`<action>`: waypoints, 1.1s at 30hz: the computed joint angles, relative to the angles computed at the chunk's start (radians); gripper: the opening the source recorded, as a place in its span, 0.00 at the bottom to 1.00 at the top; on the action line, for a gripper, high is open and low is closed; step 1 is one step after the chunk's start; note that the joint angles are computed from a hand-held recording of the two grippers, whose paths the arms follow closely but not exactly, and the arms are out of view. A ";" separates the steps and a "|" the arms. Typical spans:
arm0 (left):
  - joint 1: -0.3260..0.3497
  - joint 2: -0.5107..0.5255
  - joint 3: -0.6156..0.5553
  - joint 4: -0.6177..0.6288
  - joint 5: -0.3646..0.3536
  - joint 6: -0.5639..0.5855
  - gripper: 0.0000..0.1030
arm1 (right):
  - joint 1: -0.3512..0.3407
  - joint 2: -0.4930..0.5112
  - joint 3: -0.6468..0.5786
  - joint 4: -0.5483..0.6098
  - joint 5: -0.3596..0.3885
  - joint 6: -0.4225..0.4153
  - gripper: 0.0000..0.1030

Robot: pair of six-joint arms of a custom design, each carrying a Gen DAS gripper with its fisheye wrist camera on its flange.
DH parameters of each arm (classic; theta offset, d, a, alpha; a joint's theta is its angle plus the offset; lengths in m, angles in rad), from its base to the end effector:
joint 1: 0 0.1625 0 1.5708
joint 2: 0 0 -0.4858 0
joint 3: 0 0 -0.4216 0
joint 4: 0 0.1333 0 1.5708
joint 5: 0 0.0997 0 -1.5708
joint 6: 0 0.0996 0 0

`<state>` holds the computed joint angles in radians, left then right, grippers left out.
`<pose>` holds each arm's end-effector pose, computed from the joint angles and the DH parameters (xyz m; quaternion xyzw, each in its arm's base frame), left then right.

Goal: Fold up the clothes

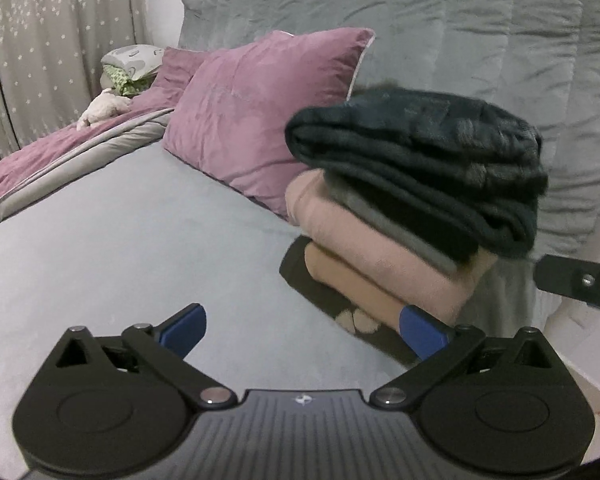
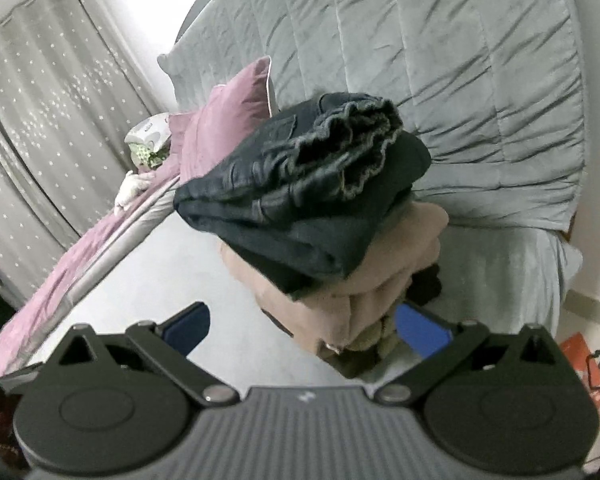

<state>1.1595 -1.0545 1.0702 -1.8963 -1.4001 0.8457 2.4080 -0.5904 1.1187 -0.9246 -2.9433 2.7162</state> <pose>-0.1766 -0.7807 0.5153 0.5681 0.8040 -0.1320 0.1154 0.6092 -0.5012 0.1209 -0.3127 -0.6635 0.6040 0.3117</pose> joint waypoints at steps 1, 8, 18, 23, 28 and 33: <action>0.002 -0.010 0.015 -0.005 0.003 0.006 1.00 | 0.000 0.023 -0.039 0.075 0.013 0.042 1.00; 0.013 -0.048 0.072 -0.009 0.011 0.054 1.00 | 0.003 0.047 -0.034 -0.005 0.054 0.013 1.00; 0.011 -0.072 0.086 -0.014 0.002 0.067 1.00 | 0.004 0.063 -0.062 0.018 0.090 -0.011 1.00; 0.005 -0.088 0.101 -0.045 0.001 0.084 1.00 | 0.013 0.121 -0.199 0.261 0.113 0.098 1.00; -0.002 -0.104 0.112 -0.069 -0.007 0.103 1.00 | 0.019 0.152 -0.272 0.396 0.119 0.168 1.00; -0.004 -0.102 0.102 -0.054 -0.020 0.096 1.00 | 0.021 0.149 -0.272 0.395 0.113 0.171 1.00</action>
